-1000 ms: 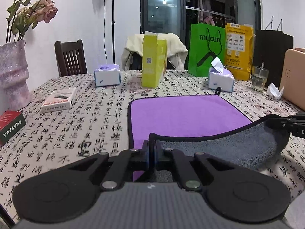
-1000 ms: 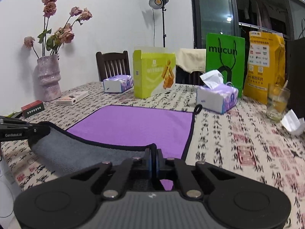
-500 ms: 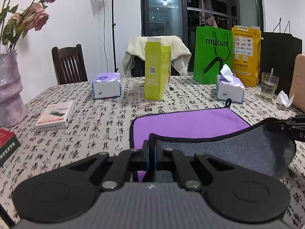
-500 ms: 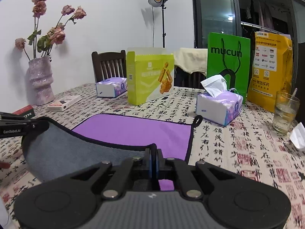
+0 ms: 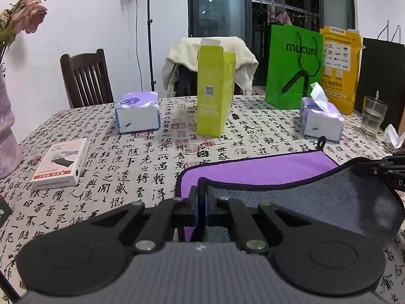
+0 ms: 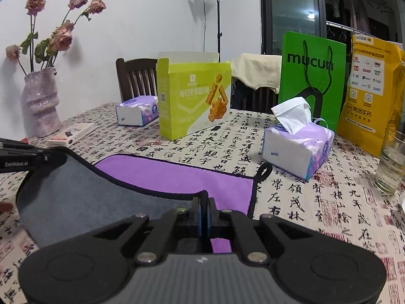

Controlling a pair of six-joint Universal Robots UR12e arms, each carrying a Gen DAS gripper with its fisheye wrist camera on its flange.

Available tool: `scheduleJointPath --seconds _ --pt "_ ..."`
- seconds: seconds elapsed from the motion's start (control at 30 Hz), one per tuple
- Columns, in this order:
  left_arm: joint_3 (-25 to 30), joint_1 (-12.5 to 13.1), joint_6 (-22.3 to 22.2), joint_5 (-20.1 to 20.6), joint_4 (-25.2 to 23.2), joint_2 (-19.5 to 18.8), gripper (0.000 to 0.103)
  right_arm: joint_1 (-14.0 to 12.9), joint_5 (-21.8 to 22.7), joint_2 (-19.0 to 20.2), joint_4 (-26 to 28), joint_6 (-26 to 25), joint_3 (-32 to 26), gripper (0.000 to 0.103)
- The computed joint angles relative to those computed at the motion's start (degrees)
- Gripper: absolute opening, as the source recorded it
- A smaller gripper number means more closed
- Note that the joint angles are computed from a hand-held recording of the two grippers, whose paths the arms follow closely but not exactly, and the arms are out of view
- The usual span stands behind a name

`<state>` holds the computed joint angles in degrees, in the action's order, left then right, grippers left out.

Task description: Fold towel

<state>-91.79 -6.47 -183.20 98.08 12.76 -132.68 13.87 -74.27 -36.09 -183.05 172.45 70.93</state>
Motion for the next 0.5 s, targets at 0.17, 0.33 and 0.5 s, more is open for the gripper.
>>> scheduleJointPath --seconds 0.17,0.33,0.5 --pt "2.2 0.4 0.1 -0.1 -1.2 -1.0 0.006 -0.1 0.1 1.8 2.7 0.6 -3.8 0.004" --pt "4.9 0.7 0.2 -0.6 -3.4 -2.2 0.006 -0.2 0.3 3.6 5.5 1.1 -7.7 0.004" --pt "7.9 1.3 -0.3 -1.7 -6.1 -3.6 0.006 -0.1 0.0 5.4 7.8 0.8 -11.3 0.004"
